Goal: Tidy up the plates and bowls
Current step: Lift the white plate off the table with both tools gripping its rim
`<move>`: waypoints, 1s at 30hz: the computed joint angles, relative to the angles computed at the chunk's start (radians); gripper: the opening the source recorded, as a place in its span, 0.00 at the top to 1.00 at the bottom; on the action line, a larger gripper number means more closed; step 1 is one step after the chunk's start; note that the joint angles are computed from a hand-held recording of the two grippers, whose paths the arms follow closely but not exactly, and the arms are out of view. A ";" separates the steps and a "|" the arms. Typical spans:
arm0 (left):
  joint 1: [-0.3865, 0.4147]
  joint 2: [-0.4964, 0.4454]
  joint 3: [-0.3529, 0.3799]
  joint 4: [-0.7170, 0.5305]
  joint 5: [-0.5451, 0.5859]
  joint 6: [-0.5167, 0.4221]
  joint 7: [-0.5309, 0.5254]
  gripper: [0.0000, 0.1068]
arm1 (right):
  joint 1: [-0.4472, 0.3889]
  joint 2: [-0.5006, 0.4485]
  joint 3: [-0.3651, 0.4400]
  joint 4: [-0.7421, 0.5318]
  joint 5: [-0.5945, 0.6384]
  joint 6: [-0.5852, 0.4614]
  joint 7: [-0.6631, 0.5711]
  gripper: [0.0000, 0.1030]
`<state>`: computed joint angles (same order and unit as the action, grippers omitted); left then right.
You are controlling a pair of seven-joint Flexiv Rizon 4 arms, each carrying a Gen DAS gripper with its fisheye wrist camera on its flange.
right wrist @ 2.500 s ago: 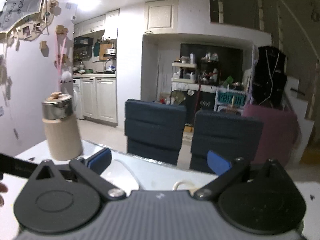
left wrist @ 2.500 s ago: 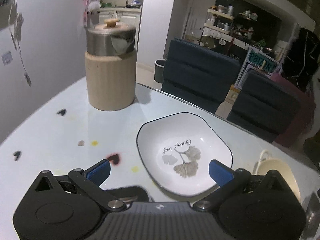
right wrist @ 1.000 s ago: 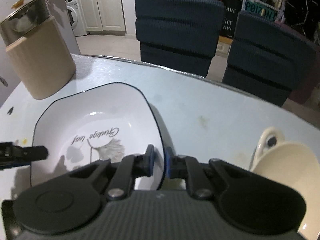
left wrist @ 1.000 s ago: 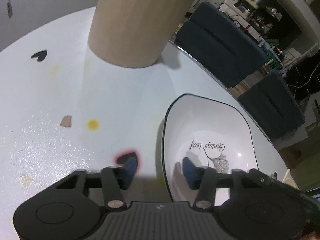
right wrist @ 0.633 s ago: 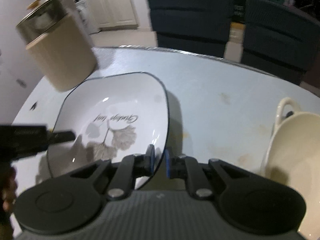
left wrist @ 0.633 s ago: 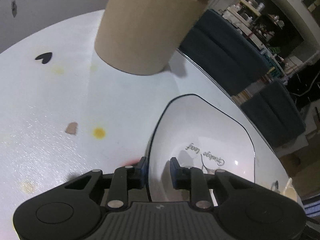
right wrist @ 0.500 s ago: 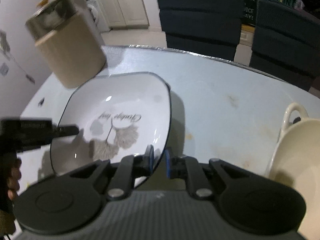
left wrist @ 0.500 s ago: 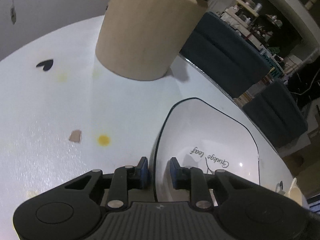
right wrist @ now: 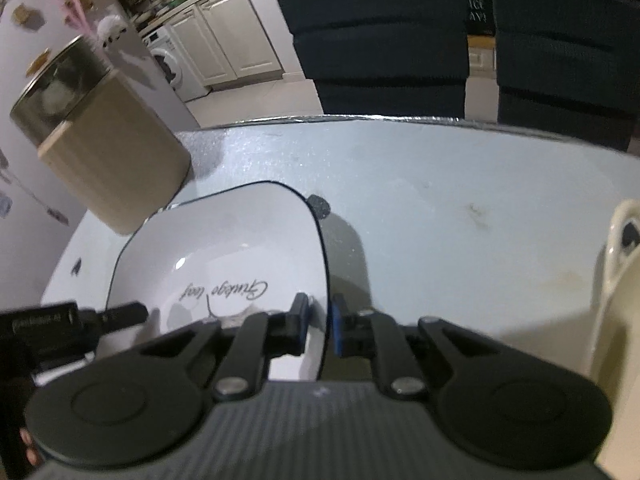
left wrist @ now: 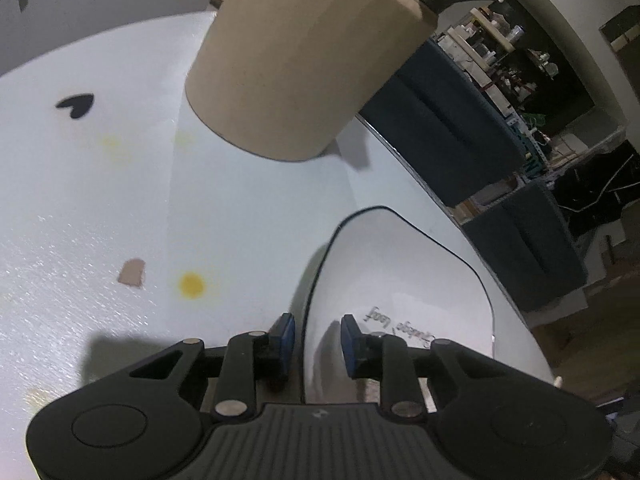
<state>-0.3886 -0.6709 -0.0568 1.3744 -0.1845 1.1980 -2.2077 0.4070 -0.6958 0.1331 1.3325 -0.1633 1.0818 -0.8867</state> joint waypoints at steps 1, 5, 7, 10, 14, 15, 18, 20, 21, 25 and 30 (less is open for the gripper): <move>0.003 -0.002 -0.004 -0.002 0.001 -0.003 0.009 0.76 | -0.003 -0.006 0.003 -0.009 0.009 -0.004 0.008 0.85; -0.013 -0.010 0.022 -0.041 0.040 -0.054 0.028 0.83 | 0.011 -0.013 -0.010 -0.026 -0.013 -0.031 0.005 0.85; -0.012 -0.012 0.023 -0.050 0.049 -0.068 0.035 0.86 | 0.014 -0.014 -0.012 -0.023 -0.027 -0.030 -0.015 0.84; 0.005 -0.013 0.004 -0.037 0.039 -0.041 0.058 0.87 | 0.009 -0.012 -0.007 -0.013 -0.025 -0.013 -0.031 0.84; 0.005 -0.024 0.007 -0.042 0.043 -0.014 0.077 0.87 | -0.003 -0.010 0.008 0.003 -0.022 0.015 -0.079 0.83; 0.007 -0.027 0.004 -0.044 0.041 -0.010 0.085 0.87 | -0.013 -0.010 0.020 0.005 -0.009 0.023 -0.094 0.83; 0.021 -0.031 -0.014 -0.039 0.027 0.002 0.120 0.87 | -0.035 -0.008 0.047 0.017 0.029 0.051 -0.130 0.83; 0.027 -0.030 -0.023 -0.033 0.017 0.007 0.143 0.87 | -0.043 -0.005 0.054 0.027 0.049 0.071 -0.142 0.83; 0.027 -0.029 -0.023 -0.032 0.014 0.006 0.151 0.87 | -0.042 -0.005 0.052 0.028 0.056 0.077 -0.137 0.83; 0.035 -0.027 -0.036 -0.031 0.000 -0.008 0.199 0.87 | -0.046 -0.006 0.052 0.033 0.092 0.108 -0.100 0.86; 0.028 -0.029 -0.029 -0.033 -0.001 -0.008 0.231 0.87 | -0.027 -0.002 0.025 0.045 0.067 0.119 -0.072 0.85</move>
